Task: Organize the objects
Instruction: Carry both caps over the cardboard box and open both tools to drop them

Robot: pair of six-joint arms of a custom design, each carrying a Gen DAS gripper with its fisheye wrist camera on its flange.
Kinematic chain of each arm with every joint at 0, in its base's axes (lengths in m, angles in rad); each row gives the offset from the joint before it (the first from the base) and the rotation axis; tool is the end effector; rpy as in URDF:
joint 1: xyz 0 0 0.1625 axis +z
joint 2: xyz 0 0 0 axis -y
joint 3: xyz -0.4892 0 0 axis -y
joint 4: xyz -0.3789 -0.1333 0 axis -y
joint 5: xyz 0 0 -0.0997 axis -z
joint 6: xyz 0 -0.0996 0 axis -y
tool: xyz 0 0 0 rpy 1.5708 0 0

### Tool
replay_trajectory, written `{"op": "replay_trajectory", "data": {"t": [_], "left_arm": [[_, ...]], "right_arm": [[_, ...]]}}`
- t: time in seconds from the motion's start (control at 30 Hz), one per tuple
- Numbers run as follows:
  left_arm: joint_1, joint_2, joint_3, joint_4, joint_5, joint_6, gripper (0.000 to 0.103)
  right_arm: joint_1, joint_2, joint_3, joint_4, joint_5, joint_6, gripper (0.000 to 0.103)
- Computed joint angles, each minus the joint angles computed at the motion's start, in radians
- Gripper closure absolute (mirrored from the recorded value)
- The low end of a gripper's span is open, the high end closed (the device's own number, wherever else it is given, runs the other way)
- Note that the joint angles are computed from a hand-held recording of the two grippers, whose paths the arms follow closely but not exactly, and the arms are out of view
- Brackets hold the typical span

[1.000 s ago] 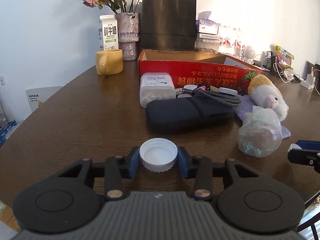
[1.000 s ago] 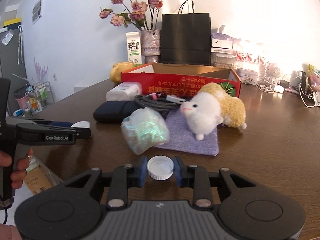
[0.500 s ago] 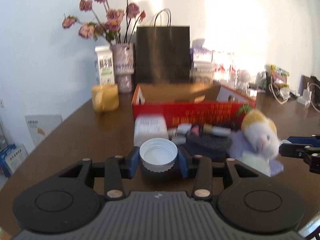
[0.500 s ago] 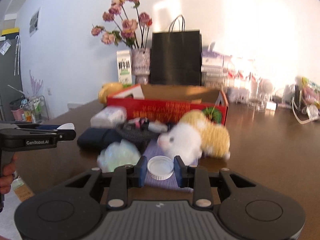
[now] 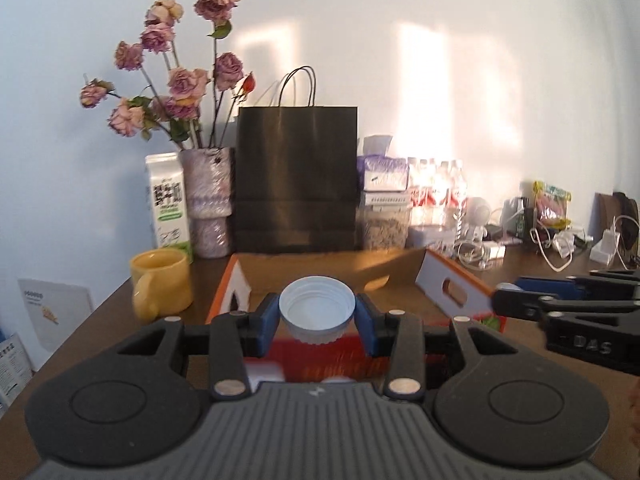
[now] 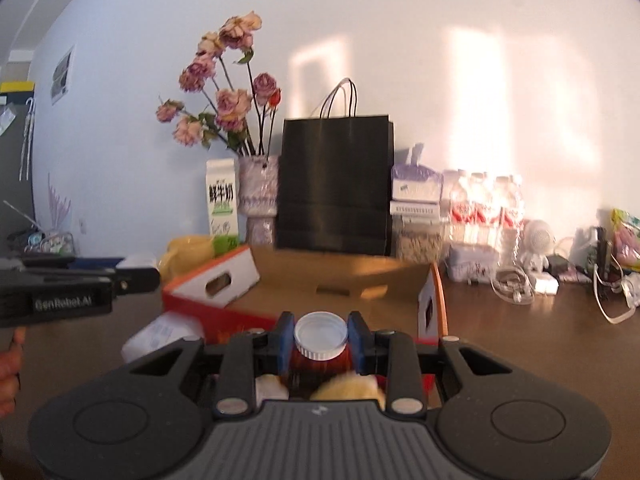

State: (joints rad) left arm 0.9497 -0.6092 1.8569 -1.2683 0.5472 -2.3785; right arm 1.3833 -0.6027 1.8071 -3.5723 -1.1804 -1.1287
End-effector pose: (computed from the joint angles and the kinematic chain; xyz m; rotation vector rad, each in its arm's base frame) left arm -0.1572 -0.5950 -0.0155 0.3055 1.7646 -1.5200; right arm 0.0425 -0.6944 0.0930 1.4173 -2.2927 1.2197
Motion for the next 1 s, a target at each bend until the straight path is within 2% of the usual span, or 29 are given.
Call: {"op": "replay_trajectory", "data": {"t": [0.2,0.33,0.47,0.57,0.7,0.8,0.83,0.87,0.9,0.93,0.97,1.0], "left_arm": [[0.058,0.013,-0.142,0.154,0.048,-0.038,0.062],[0.097,0.028,-0.242,0.252,0.060,-0.057,0.062],[0.135,0.049,-0.338,0.331,0.057,-0.083,0.062],[0.160,0.064,-0.404,0.436,0.051,-0.159,0.062],[0.181,0.085,-0.476,0.602,0.044,-0.251,0.062],[0.184,0.095,-0.500,0.663,0.036,-0.282,0.061],[0.183,0.097,-0.504,0.676,0.031,-0.287,0.058],[0.182,0.097,-0.504,0.676,0.028,-0.287,0.037],[0.179,0.096,-0.496,0.650,0.023,-0.271,0.021],[0.174,0.093,-0.476,0.581,0.004,-0.231,0.000],[0.169,0.090,-0.457,0.508,-0.015,-0.180,0.000],[0.167,0.086,-0.446,0.476,-0.018,-0.156,0.000]], "right_arm": [[0.058,0.069,-0.175,0.097,-0.029,0.041,0.075],[0.091,0.120,-0.303,0.190,-0.078,0.073,0.075],[0.120,0.177,-0.433,0.304,-0.171,0.099,0.075],[0.132,0.216,-0.512,0.373,-0.248,0.127,0.075],[0.132,0.242,-0.552,0.415,-0.302,0.120,0.075],[0.132,0.246,-0.558,0.424,-0.318,0.119,0.075],[0.133,0.247,-0.560,0.425,-0.323,0.119,0.075],[0.133,0.247,-0.559,0.423,-0.327,0.119,0.074],[0.133,0.246,-0.557,0.419,-0.329,0.119,0.071],[0.133,0.245,-0.554,0.412,-0.334,0.120,0.055],[0.135,0.247,-0.551,0.391,-0.346,0.119,0.042],[0.137,0.249,-0.547,0.364,-0.362,0.116,0.035]]}}
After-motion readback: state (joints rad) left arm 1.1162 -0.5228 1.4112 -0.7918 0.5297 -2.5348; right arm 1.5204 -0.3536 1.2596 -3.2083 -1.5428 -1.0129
